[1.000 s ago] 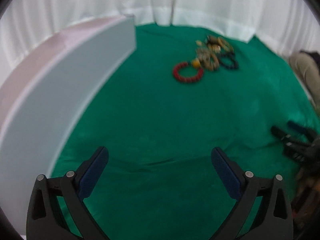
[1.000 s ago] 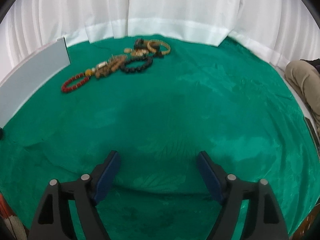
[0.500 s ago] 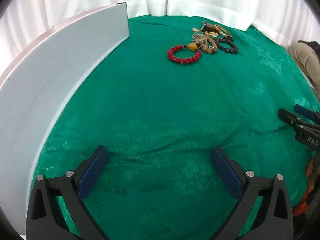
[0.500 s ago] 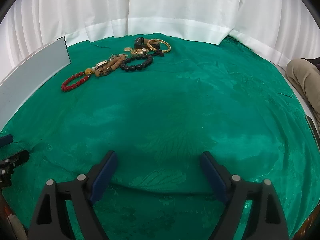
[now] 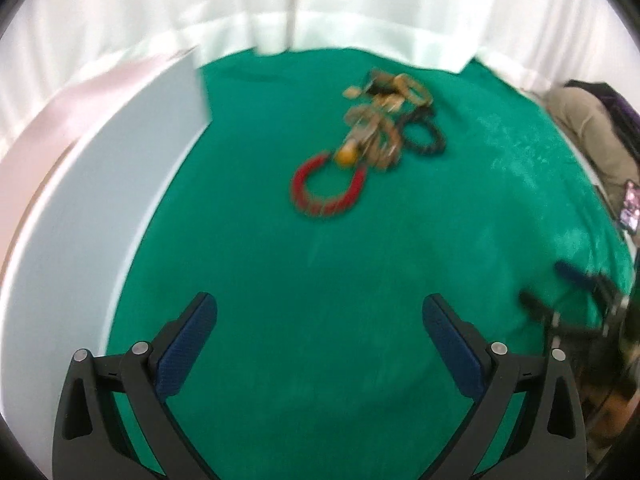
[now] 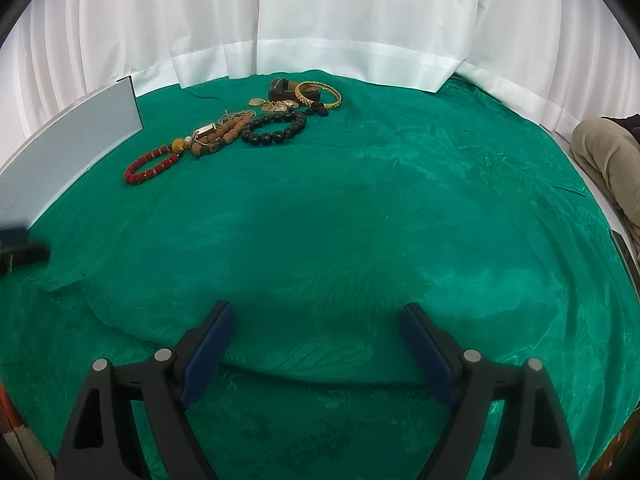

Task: Organize jewelry
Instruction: 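Move the left tool to the red bead bracelet and grasp it by the yellow bead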

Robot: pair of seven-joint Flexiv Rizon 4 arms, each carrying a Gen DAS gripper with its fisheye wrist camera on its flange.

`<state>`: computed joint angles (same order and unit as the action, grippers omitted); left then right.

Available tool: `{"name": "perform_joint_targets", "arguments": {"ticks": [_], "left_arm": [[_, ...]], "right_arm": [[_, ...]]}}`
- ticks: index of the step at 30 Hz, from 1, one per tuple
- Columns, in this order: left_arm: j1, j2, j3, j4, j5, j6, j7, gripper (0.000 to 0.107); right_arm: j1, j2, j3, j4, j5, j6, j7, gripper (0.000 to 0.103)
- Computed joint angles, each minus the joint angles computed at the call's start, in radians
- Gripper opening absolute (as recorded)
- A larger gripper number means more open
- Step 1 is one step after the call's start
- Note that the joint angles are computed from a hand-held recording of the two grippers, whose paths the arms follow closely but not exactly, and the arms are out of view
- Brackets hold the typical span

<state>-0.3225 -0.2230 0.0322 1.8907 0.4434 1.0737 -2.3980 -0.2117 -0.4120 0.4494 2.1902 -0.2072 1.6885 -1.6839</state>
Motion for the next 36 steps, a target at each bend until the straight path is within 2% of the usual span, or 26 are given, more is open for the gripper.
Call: {"name": "perform_joint_targets", "arguments": {"ticks": [2,5,8,9,10,12,16,22,26,28,30,33,34,36], "left_arm": [[0.012,-0.052,0.007,-0.063,0.019,0.005,0.023,0.102],[0.031,-0.151,0.02,-0.159,-0.02,-0.008,0.086,0.101],[-0.01,-0.233,0.081,-0.264,-0.005,-0.132,0.019,0.095],[-0.001,-0.238,0.079,-0.255,-0.029,-0.127,0.01,0.095],[-0.002,-0.232,0.088,-0.235,-0.03,-0.091,-0.025,0.094],[-0.029,-0.21,0.107,-0.22,-0.013,-0.125,-0.067,0.094],[-0.036,-0.142,0.086,-0.133,-0.008,-0.13,-0.091,0.094],[-0.028,-0.021,0.022,0.015,-0.015,-0.123,-0.067,0.092],[-0.02,-0.004,0.002,0.003,0.043,-0.041,-0.057,0.093],[0.0,-0.024,-0.016,-0.024,0.028,0.021,0.012,0.094],[0.034,-0.071,-0.034,-0.049,-0.029,0.105,0.127,0.094],[0.034,-0.162,-0.016,-0.132,-0.062,0.12,0.213,0.092],[0.044,-0.185,-0.023,-0.142,-0.091,0.124,0.256,0.091],[0.073,-0.207,-0.054,-0.131,-0.177,0.103,0.356,0.078]], "right_arm": [[-0.001,0.0,0.002,0.0,0.001,0.001,-0.001,0.088],[0.001,0.001,0.0,0.001,0.002,0.002,0.0,0.088],[-0.002,0.0,0.004,0.001,0.002,0.001,-0.001,0.088],[-0.005,-0.001,0.007,0.0,0.002,0.001,-0.002,0.088],[-0.006,0.0,0.008,0.0,0.002,0.0,-0.002,0.088],[-0.007,0.0,0.009,0.0,0.003,0.0,-0.003,0.088],[-0.001,0.002,0.006,0.001,0.004,0.002,-0.001,0.088],[-0.004,0.0,0.007,0.002,0.002,0.005,-0.001,0.088],[0.005,0.0,-0.002,0.002,-0.001,0.009,0.004,0.088],[0.004,-0.001,-0.002,0.002,-0.004,0.009,0.005,0.088],[-0.002,-0.002,0.003,0.002,-0.006,0.009,0.005,0.088],[0.0,-0.001,0.001,0.002,-0.008,0.009,0.008,0.088],[-0.002,-0.001,0.003,0.002,-0.009,0.009,0.008,0.088],[-0.005,-0.002,0.005,0.002,-0.011,0.009,0.008,0.088]]}}
